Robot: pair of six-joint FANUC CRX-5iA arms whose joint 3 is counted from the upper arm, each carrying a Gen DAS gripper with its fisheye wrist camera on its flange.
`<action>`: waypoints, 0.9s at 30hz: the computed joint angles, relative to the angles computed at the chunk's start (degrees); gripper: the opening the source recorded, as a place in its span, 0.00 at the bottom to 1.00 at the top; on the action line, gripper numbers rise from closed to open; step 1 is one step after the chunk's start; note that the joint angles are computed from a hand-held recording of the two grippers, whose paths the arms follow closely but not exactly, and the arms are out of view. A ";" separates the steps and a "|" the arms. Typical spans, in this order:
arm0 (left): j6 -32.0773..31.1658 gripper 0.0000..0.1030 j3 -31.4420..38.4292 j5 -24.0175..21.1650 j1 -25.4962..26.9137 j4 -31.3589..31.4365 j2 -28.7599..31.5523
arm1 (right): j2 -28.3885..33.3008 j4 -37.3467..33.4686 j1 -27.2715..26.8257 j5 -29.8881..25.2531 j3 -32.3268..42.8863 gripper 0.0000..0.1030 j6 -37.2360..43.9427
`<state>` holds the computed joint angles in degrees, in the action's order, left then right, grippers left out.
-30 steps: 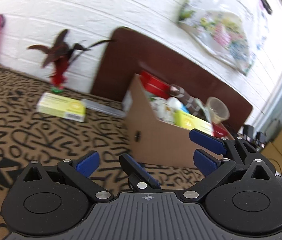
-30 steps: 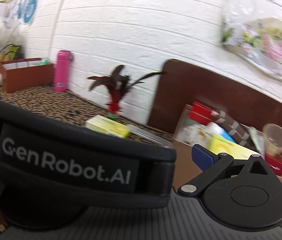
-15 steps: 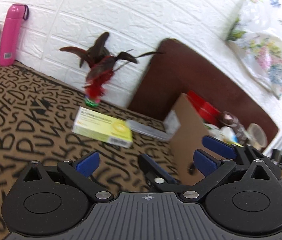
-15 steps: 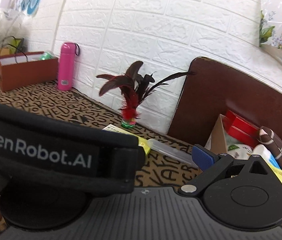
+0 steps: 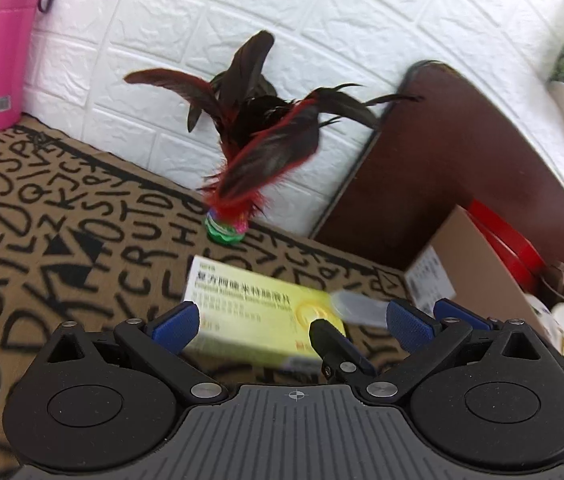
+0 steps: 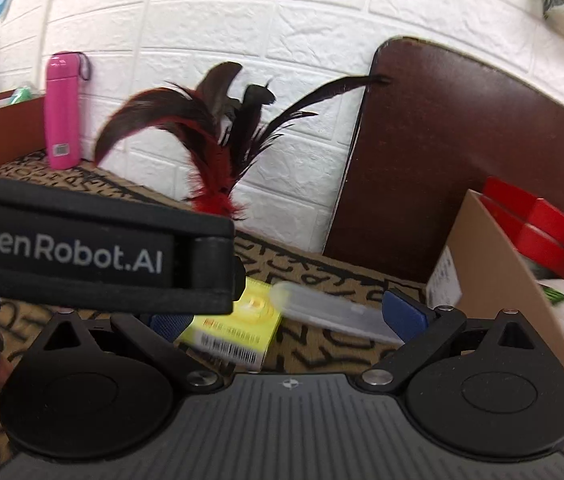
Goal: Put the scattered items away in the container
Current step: 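Move the left gripper to the yellow medicine box while the right gripper reaches the clear case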
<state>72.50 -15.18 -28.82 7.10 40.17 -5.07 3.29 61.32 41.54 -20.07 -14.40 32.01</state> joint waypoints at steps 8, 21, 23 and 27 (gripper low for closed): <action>-0.23 1.00 5.09 1.50 -0.42 -2.91 6.01 | 7.41 -10.28 -1.18 -0.50 8.89 0.98 7.07; -10.54 1.00 0.98 -2.50 -1.36 -0.49 2.18 | 6.80 -57.13 -1.66 -12.10 21.06 0.98 39.95; -9.31 1.00 -0.01 -2.28 -2.33 -4.61 0.15 | 5.35 -59.07 -1.34 -13.50 20.26 0.99 42.93; -4.38 0.98 -2.92 -5.98 -1.22 -0.59 -1.59 | 1.07 -45.64 2.43 -11.49 11.14 0.99 38.92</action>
